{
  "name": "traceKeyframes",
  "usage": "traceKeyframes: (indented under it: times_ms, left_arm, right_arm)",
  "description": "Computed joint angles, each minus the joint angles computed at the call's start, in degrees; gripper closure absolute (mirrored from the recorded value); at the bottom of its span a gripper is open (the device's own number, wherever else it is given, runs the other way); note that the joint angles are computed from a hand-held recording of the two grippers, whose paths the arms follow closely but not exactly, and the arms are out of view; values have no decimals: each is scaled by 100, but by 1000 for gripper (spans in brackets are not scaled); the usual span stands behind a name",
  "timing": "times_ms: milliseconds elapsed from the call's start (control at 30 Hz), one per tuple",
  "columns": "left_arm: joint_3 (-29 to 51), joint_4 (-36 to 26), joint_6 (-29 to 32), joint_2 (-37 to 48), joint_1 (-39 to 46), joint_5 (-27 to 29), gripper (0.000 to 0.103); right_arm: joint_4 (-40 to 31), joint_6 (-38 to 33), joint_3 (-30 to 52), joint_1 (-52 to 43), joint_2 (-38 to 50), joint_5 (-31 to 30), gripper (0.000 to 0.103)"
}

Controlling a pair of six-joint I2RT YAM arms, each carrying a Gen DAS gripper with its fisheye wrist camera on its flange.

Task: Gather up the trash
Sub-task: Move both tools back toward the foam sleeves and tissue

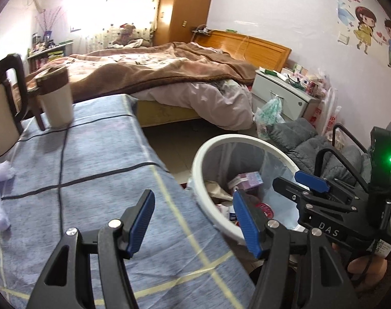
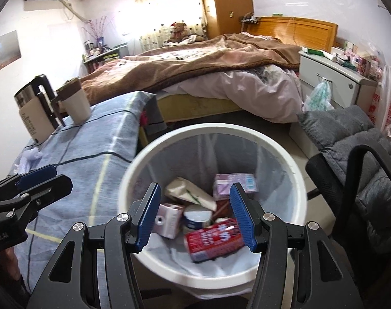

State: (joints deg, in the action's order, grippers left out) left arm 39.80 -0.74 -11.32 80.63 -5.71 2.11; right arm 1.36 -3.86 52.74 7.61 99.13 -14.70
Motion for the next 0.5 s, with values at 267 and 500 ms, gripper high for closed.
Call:
traceKeyframes:
  times_ms: [267,500]
  left_arm:
    - [-543,-97,179,-769,806,57,38]
    - [-941,-223,500,-1340,1876,333,38]
  right_arm:
    - [169,267,-173,542,-305,-63,46]
    - [214,363,-57,1218,-250,53,46]
